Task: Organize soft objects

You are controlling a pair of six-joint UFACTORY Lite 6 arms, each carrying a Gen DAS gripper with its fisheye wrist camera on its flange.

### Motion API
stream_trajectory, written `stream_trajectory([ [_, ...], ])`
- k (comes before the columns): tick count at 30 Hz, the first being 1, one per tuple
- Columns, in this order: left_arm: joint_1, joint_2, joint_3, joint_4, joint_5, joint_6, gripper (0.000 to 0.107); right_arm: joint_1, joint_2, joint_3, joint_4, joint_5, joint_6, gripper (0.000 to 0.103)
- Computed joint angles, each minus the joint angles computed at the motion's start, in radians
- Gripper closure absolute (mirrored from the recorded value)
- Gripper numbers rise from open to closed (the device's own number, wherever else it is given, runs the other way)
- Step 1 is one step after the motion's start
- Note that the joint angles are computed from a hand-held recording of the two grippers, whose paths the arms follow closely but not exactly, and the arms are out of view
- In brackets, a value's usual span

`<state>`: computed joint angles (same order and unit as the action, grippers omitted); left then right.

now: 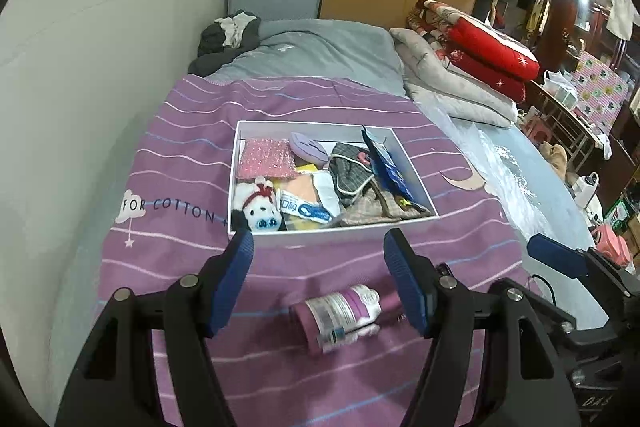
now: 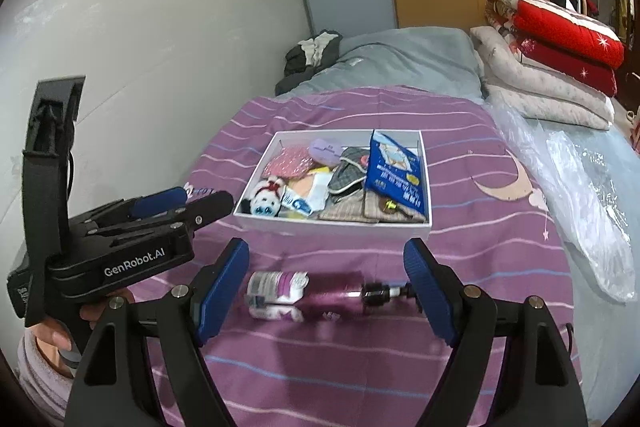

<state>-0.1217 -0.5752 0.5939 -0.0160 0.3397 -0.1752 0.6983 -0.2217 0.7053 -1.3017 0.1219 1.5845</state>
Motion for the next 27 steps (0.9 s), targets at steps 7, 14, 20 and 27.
stream_trajectory([
  [7, -0.101, -0.125, -0.089, 0.261, 0.050, -0.289, 0.038, 0.101, -0.078, -0.081, -0.116, 0.099, 0.163, 0.023],
  [14, -0.215, -0.227, -0.199, 0.498, 0.100, -0.567, 0.038, 0.132, -0.092, -0.176, -0.386, 0.141, 0.490, 0.023],
  [20, -0.270, -0.269, -0.306, 0.651, 0.087, -0.754, 0.038, 0.190, -0.091, -0.295, -0.724, 0.273, 0.875, 0.023],
  [27, -0.351, -0.254, -0.423, 1.015, 0.079, -1.196, 0.038, 0.255, 0.024, -0.375, -0.911, 0.495, 1.138, 0.023],
])
